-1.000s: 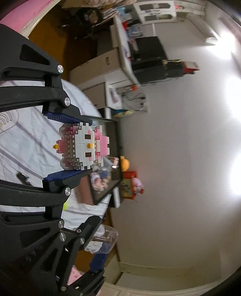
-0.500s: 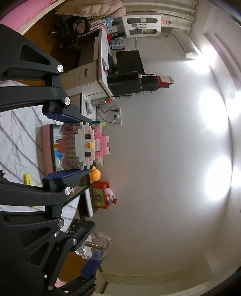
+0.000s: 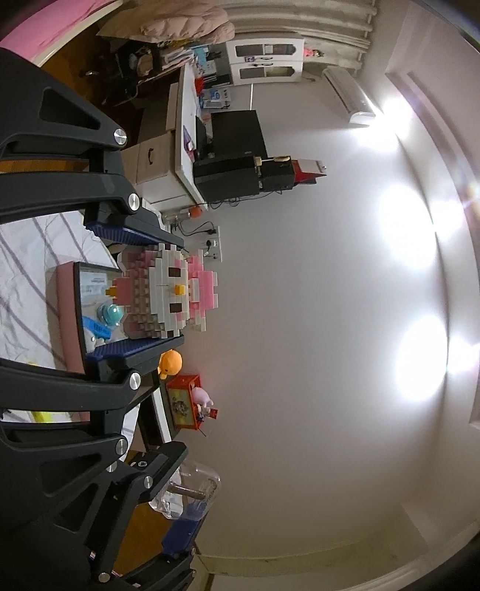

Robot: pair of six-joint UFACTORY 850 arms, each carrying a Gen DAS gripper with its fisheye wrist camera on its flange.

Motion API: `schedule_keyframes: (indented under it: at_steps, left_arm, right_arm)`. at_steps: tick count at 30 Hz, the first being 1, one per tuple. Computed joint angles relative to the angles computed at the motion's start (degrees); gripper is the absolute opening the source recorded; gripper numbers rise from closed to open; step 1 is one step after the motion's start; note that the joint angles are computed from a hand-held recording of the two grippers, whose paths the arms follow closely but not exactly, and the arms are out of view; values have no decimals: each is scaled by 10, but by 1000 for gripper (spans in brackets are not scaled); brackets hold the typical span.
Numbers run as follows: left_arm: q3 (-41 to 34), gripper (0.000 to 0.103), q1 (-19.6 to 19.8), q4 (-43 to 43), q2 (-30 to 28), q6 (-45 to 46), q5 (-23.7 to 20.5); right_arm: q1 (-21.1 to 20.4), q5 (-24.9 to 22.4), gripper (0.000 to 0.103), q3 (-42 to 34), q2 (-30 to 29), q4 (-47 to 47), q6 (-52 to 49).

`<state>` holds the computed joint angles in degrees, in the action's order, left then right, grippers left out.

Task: Organize rigid objects
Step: 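Lift the block cat and glass jar and carry both over the pink box, then open both tools to drop the block cat and glass jar into the box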

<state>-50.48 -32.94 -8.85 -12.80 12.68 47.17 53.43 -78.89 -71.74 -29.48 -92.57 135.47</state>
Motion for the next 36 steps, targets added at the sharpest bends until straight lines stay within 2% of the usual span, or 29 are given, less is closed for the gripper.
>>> schedule_keyframes:
  at_steps: [12, 18, 24, 26, 29, 33, 34, 36]
  left_arm:
    - [-74, 43, -3, 3, -73, 17, 17]
    - [-149, 43, -2, 6, -133, 33, -16]
    - [-270, 44, 12, 65, -224, -17, -131]
    - [-320, 44, 13, 63, -262, -12, -185]
    - [-403, 43, 19, 97, -323, -51, -277]
    - [-495, 44, 26, 220, -387, -184, -373]
    - [-511, 44, 27, 225, -400, -192, -392]
    - [-530, 44, 25, 184, -414, -146, -412]
  right_arm:
    - [-30, 14, 58, -1, -7, -18, 4]
    - [-67, 49, 59, -18, -23, -30, -8]
    - [-117, 126, 58, -54, -51, -24, -38]
    - [-137, 162, 58, -73, -69, -18, -52]
    - [-164, 219, 58, -110, -101, 9, -86]
    - [-192, 290, 58, -137, -128, 41, -124]
    - [-198, 309, 58, -148, -138, 56, -144]
    - [-206, 329, 58, -161, -149, 62, -159]
